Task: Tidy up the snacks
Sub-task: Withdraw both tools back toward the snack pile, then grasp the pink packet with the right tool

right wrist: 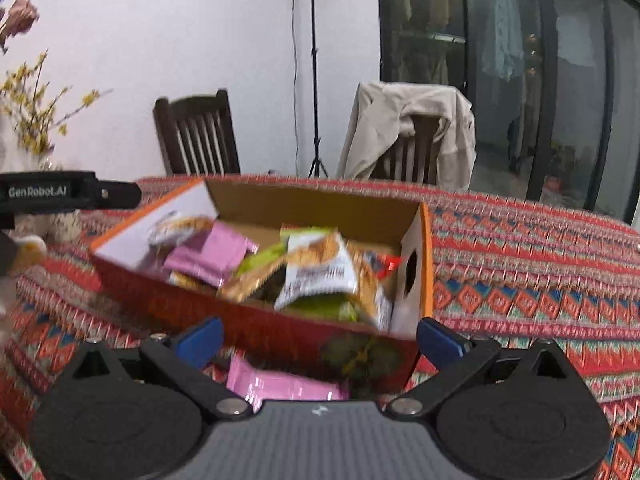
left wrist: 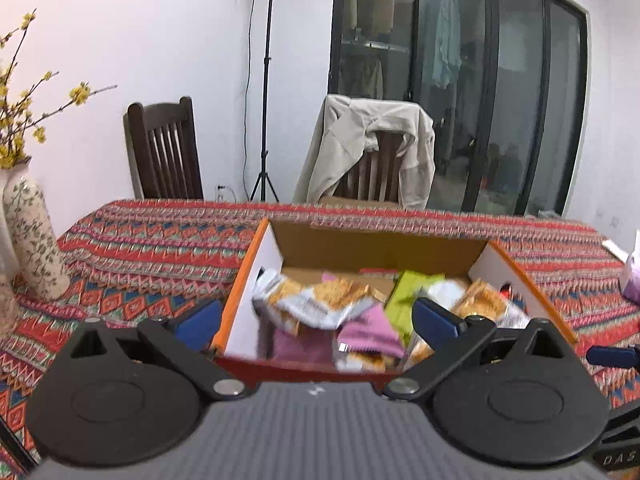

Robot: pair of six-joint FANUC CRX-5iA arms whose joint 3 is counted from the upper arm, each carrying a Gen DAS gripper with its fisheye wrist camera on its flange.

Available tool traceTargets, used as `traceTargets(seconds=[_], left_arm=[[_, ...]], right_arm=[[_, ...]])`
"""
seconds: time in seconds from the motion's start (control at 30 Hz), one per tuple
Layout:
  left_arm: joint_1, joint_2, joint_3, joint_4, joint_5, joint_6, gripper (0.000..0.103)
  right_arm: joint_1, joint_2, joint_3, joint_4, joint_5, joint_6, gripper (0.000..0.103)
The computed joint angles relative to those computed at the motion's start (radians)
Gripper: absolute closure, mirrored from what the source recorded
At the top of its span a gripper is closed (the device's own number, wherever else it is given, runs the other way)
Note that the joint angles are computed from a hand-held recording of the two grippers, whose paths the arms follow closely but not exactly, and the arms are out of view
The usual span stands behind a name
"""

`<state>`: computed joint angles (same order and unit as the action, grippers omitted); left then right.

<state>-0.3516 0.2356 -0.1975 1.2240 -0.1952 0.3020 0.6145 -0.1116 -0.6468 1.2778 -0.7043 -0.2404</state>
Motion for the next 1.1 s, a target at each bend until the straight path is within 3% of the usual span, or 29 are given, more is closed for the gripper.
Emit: traceTargets(seconds=[0.2,0.33,0.47,0.8,1.1], left_arm=[[0.060,-0.027,-0.031,-0.186,-0.072,0.128,0.000],[0.083,-0.039,-0.053,-0.231,-0.104,0.161,0.000],[0.087,-0.051,-0.081,-0.215,-0.107,0.150,0.000],[0.045,-0.050,-0.147,0.010,-0.055,-0.059,0.000],[0.069,-0.032,-0.128,-0.025,-0.108,-0.018,0.000]], right_arm=[[0.026,-0.005,-0.014,-0.070,0.018,0.006,0.000],[0.042,-0.008,-0.018,-0.104,0.019,0.015,0.000],[0.050,-0.010,-0.020,-0.115,0.018,0.013,0.000],[0.045,0.000,-0.013,-0.136,0.038,0.008,0.000],[-0.020,0.037,-0.012,-0.106,0.167,-0.022,0.008]])
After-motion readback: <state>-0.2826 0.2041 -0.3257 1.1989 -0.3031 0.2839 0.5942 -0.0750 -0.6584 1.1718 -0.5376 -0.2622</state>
